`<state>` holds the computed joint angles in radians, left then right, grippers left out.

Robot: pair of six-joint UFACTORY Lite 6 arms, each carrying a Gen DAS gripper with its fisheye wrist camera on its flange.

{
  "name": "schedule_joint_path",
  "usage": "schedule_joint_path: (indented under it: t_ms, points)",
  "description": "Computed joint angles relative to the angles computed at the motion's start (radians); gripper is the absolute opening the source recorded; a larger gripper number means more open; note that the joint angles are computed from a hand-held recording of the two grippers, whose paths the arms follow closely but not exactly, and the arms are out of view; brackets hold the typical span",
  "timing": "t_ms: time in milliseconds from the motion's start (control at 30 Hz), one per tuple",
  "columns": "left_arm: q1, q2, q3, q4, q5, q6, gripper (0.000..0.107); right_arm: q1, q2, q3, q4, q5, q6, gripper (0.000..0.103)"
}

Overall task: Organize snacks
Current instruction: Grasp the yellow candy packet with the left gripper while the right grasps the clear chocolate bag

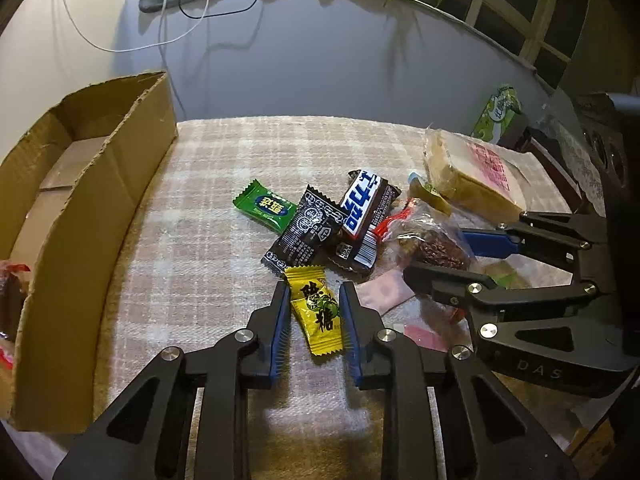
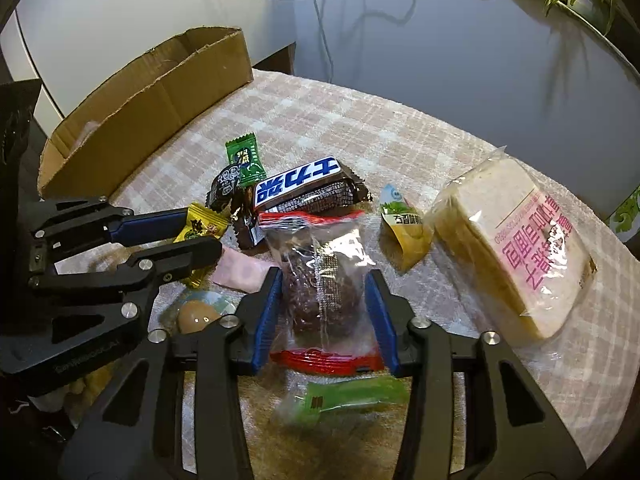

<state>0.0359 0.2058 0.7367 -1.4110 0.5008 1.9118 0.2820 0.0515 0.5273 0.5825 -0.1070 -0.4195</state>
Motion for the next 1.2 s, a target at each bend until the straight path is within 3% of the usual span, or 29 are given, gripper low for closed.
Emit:
schedule_joint_path:
  t_ms: [100,333,733,1200]
  points:
    - [-0.001,-0.007,-0.014,-0.03,-0.003,0.038,0.019,0.007,-0.009,-0.009,0.036,-0.003,-0.03,0.04]
    - [0.014,-0.03,-0.029,-0.024,0.01,0.036,0.017,0.002,-0.058,-0.042,-0.069,-0.007,0.088,0.038]
    - [0.031,-0.072,-0.066,-0.035,0.034,0.073,0.011,0.019,-0.153,-0.091,0.288,-0.007,-0.238,0.038]
    - [0.001,-0.055,-0.067,-0.053,0.008,0.065,0.01,0.022,-0.18,-0.114,0.298,-0.017,-0.227,0.038]
